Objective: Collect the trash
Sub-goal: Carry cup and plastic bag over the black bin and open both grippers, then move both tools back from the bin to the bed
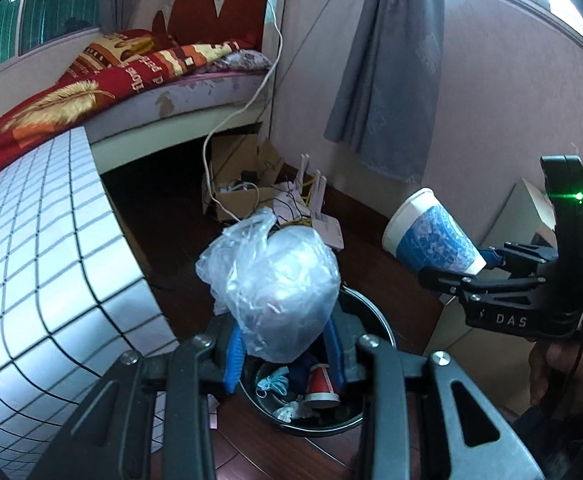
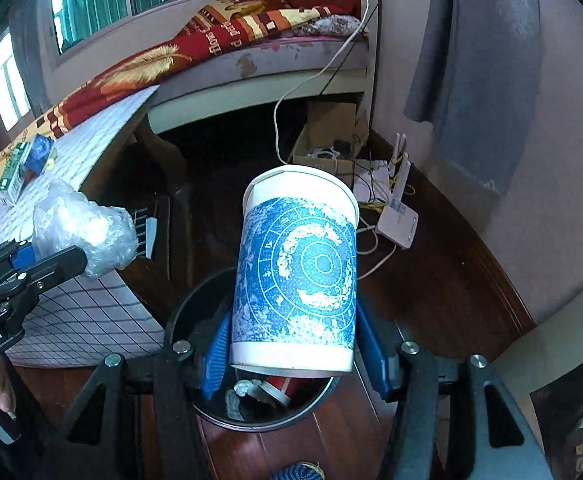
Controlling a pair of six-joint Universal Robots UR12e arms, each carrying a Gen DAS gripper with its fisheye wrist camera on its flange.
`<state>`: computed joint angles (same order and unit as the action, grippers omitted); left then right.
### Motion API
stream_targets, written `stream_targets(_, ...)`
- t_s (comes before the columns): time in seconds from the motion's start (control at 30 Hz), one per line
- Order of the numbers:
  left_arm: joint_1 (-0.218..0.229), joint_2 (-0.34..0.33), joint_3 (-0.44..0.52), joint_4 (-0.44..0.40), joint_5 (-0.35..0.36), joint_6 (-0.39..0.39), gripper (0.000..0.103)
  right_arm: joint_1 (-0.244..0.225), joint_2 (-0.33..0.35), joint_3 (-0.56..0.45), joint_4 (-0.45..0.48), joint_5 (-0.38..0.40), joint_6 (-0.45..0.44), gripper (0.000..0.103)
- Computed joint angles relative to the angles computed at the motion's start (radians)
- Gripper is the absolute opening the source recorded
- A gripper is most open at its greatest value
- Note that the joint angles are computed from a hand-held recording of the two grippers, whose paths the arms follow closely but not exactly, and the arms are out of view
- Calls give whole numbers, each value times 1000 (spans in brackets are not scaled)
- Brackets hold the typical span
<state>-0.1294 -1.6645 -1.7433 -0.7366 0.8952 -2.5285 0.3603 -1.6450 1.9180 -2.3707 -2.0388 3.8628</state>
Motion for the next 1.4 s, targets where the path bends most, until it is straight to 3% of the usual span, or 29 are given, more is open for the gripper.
stream_targets(0.4,-35,-43,4,-85,73,21,36,-26,28,32,31,84,-54,59)
stream_targets(0.63,-58,-81,23,-152,125,30,36,-52,60,44,29,180,-126,59)
stream_targets(0.7,-71,-99,46,-222,158,59,42,-60,75,43,29,210,-161,61)
stream_targets(0.73,-78,-106,53,-236,185,58,57,-62,85,38,40,211,-178,71)
stream_targets(0.77,-87,-111,48,-209,241,38,81,-60,101,24,87,193,-185,85)
stream_targets(0.8,-89,-108,36,-172,269,21,90,-55,116,8,154,160,-177,103)
stream_targets(0.83,-86,-106,27,-149,278,11,99,-53,121,5,180,147,-177,103)
stream_targets(1.1,-69,-94,-9,-55,316,-64,103,-85,103,21,222,175,-99,103)
stream_targets(1.4,-57,-68,-14,-5,280,-60,103,-47,97,-6,183,71,-74,103)
